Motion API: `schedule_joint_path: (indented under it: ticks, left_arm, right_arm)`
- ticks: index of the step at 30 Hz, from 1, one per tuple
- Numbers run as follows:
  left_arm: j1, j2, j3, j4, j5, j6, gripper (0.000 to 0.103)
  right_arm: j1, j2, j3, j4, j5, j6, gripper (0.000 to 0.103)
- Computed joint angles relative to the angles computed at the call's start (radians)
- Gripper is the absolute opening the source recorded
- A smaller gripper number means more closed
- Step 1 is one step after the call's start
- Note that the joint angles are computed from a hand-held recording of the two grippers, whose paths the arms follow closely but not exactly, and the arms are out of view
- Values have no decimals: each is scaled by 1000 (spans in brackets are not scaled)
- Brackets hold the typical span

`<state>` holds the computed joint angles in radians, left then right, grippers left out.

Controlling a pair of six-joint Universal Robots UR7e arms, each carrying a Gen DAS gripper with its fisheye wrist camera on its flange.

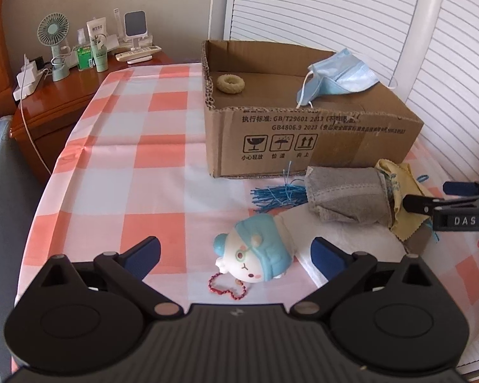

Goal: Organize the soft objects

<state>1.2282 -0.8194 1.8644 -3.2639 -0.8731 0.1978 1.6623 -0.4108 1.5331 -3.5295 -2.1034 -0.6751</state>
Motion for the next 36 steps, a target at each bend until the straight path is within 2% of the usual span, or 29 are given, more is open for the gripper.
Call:
schedule_joint_path:
  ticks: [5, 7, 12, 14, 15, 17, 18, 20, 25, 33, 36]
  left_arm:
    - [7, -1, -4, 8, -17, -18, 98]
    - [9, 0, -5, 12, -24, -22, 98]
    - [13, 4, -11, 27, -22, -30, 94]
    - [13, 4, -12, 31, -23, -32, 94]
    - [13, 4, -12, 33, -25, -32, 94]
    - [12, 6, -12, 34, -25, -28, 94]
    - [11, 6, -12, 34, -25, -28, 94]
    - [9, 6, -8, 33, -26, -28, 94]
    - [5, 5, -4, 28, -23, -23, 94]
    - [4, 5, -4, 30, -20, -35, 94]
    - [4, 8, -8, 33, -23, -31, 94]
  right_arm:
    - [-4, -9, 10, 32, 55, -16, 102]
    - [-4, -11, 7, 57, 77, -10, 97]
    - [-1, -14, 13, 62, 93, -7, 68]
    - [1, -19, 23, 55, 100, -6, 50]
    - [3, -20, 26, 45, 97, -8, 46]
    - [3, -23, 33, 25, 96, -17, 28]
    - [4, -22, 34, 13, 92, -17, 24]
    - [5, -27, 40, -4, 90, -6, 7]
    - [6, -36, 56, -68, 75, -6, 6]
    - [7, -13, 48, -175, -60, -82, 6]
    - [-6, -31, 76, -158, -49, -69, 8]
